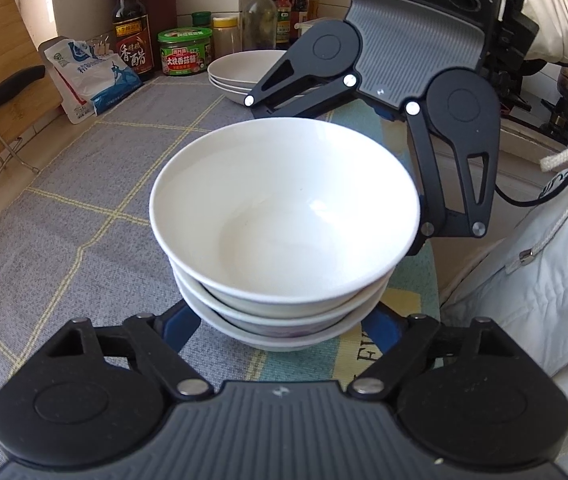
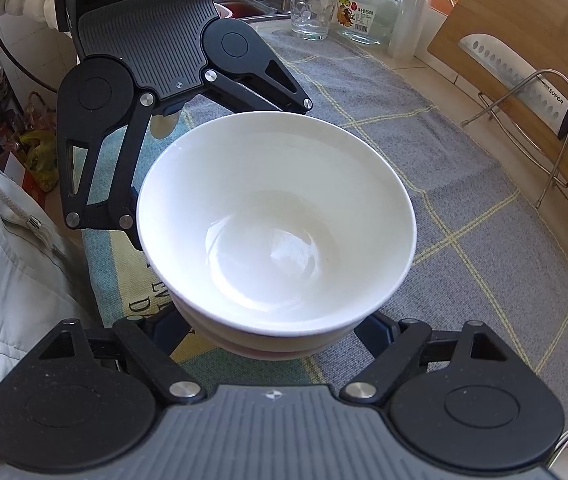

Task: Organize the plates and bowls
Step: 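Lift the bowl stack with both grippers and carry it over the plate stack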

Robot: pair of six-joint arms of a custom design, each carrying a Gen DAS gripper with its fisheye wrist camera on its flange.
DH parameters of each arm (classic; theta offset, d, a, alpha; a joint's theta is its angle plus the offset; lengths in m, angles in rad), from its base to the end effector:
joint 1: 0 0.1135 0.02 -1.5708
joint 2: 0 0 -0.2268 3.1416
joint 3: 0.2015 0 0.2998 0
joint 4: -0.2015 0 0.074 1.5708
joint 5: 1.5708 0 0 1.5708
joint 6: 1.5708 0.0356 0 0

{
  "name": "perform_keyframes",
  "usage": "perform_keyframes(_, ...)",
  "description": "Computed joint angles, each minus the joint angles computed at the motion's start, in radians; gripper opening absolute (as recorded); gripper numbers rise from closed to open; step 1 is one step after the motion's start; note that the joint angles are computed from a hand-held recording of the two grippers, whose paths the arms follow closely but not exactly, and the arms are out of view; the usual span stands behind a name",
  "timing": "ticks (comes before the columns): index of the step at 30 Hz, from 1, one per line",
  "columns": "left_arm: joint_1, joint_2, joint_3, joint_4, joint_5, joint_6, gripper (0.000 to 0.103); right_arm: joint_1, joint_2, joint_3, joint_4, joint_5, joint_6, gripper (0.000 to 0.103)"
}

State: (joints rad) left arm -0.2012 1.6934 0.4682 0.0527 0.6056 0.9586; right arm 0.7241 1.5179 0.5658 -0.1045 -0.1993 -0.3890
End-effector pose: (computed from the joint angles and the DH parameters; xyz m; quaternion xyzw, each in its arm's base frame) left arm 0.2348 -0.0686 -0.0126 0.5620 0.7503 -0.2018 0.2835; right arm 0.2057 0.1913 0.0407 -0.5298 0.8037 0.1371 0.2334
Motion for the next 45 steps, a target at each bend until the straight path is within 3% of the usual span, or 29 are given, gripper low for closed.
perform_keyframes(10, -0.002, 0.035, 0.041, -0.039, 0.003, 0.011, 0.087, -0.014, -0.007, -0.011, 0.016, -0.021, 0.021, 0.090)
perform_keyframes(25, -0.049, -0.046, 0.013, -0.057, -0.023, -0.102, 0.087, -0.056, -0.069, -0.022, -0.043, -0.073, -0.014, 0.089)
perform_keyframes(36, -0.185, -0.141, 0.026, -0.041, -0.099, -0.285, 0.087, -0.216, -0.169, -0.029, -0.163, -0.167, -0.185, 0.089)
perform_keyframes(45, -0.344, -0.069, 0.146, -0.005, -0.190, -0.442, 0.087, -0.430, -0.199, -0.010, -0.288, -0.263, -0.397, 0.089)
